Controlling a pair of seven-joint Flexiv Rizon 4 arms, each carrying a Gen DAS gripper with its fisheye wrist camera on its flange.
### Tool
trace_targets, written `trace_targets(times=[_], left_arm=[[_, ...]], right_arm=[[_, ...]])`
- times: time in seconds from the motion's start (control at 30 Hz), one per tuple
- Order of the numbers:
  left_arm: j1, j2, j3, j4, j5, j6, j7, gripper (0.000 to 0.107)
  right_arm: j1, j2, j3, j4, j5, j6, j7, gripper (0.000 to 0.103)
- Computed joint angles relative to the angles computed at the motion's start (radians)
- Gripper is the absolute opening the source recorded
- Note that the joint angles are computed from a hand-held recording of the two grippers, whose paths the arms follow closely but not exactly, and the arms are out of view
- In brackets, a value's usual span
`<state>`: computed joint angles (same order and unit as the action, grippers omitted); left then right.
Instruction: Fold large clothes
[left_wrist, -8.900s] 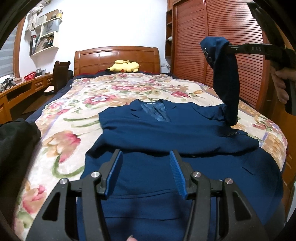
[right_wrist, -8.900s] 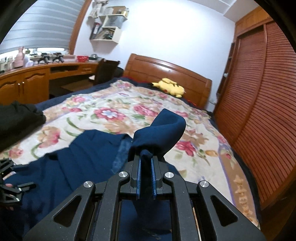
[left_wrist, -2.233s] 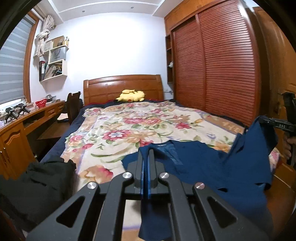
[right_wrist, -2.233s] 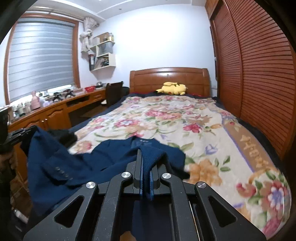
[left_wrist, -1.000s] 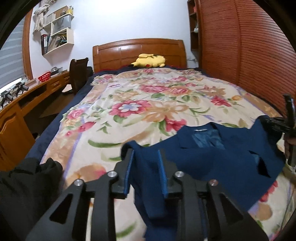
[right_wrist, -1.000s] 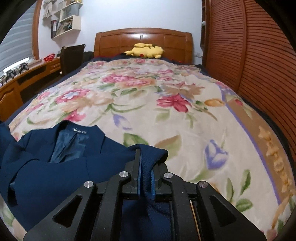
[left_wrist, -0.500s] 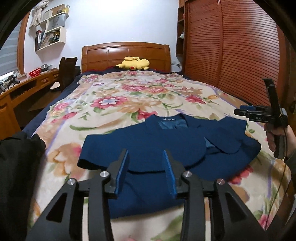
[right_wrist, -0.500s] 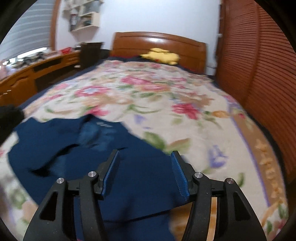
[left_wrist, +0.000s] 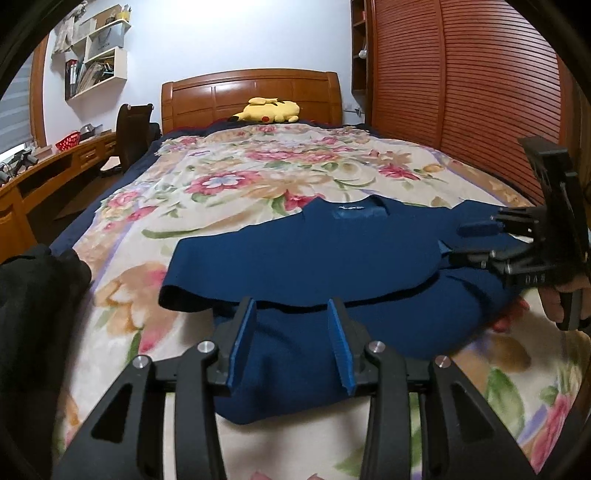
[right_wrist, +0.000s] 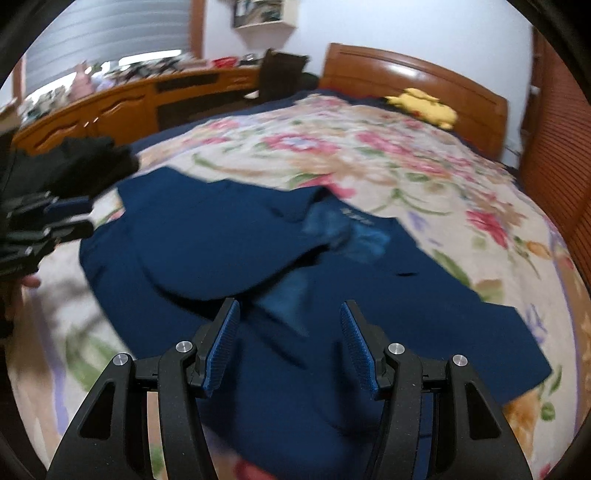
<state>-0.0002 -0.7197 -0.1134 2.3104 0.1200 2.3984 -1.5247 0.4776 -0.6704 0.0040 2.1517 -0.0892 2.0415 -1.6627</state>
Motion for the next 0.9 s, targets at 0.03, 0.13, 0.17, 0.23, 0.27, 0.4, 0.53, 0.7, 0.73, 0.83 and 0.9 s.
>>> trace_targets(times=[0.03, 0.13, 0.17, 0.23, 0.27, 0.4, 0.53, 0.7, 0.73, 0.83, 0.9], left_arm=[[0.009, -0.003, -0.004, -0.002, 0.009, -0.003, -0.003, 0.039], [0.032, -0.011, -0.012, -0.005, 0.032, -0.012, -0.012, 0.039], [0.037, -0.013, -0.014, -0.006, 0.036, -0.016, -0.013, 0.039], [0.043, -0.014, -0.015, -0.009, 0.040, -0.025, -0.014, 0.039], [0.044, -0.015, -0.015, -0.011, 0.039, -0.028, -0.014, 0.039], [0.046, -0.020, -0.017, -0.017, 0.038, -0.035, -0.017, 0.040], [0.052, -0.020, -0.023, -0.024, 0.041, -0.044, -0.023, 0.040], [0.070, -0.024, -0.035, -0.032, 0.060, -0.044, -0.039, 0.040], [0.069, -0.026, -0.035, -0.035, 0.060, -0.044, -0.040, 0.040], [0.070, -0.027, -0.038, -0.040, 0.063, -0.052, -0.043, 0.040], [0.067, -0.028, -0.037, -0.043, 0.061, -0.053, -0.043, 0.040]], right_arm=[[-0.005, -0.005, 0.009, -0.002, -0.011, -0.004, -0.002, 0.058], [-0.044, -0.022, 0.054, -0.018, -0.059, -0.036, 0.017, 0.058], [-0.034, -0.029, 0.045, -0.026, -0.058, -0.047, 0.021, 0.058], [-0.026, -0.044, 0.037, -0.042, -0.065, -0.058, 0.025, 0.058], [-0.017, -0.050, 0.026, -0.050, -0.065, -0.064, 0.025, 0.058], [0.039, -0.063, -0.034, -0.084, -0.056, -0.115, 0.020, 0.046], [0.138, -0.073, -0.129, -0.105, -0.003, -0.126, -0.043, 0.006], [0.153, -0.071, -0.172, -0.174, 0.009, -0.096, -0.029, 0.003], [0.151, -0.075, -0.175, -0.196, 0.012, -0.100, -0.028, 0.003], [0.189, -0.111, -0.236, -0.292, 0.042, -0.136, -0.010, 0.003], [0.198, -0.132, -0.258, -0.345, 0.044, -0.172, 0.014, 0.003]])
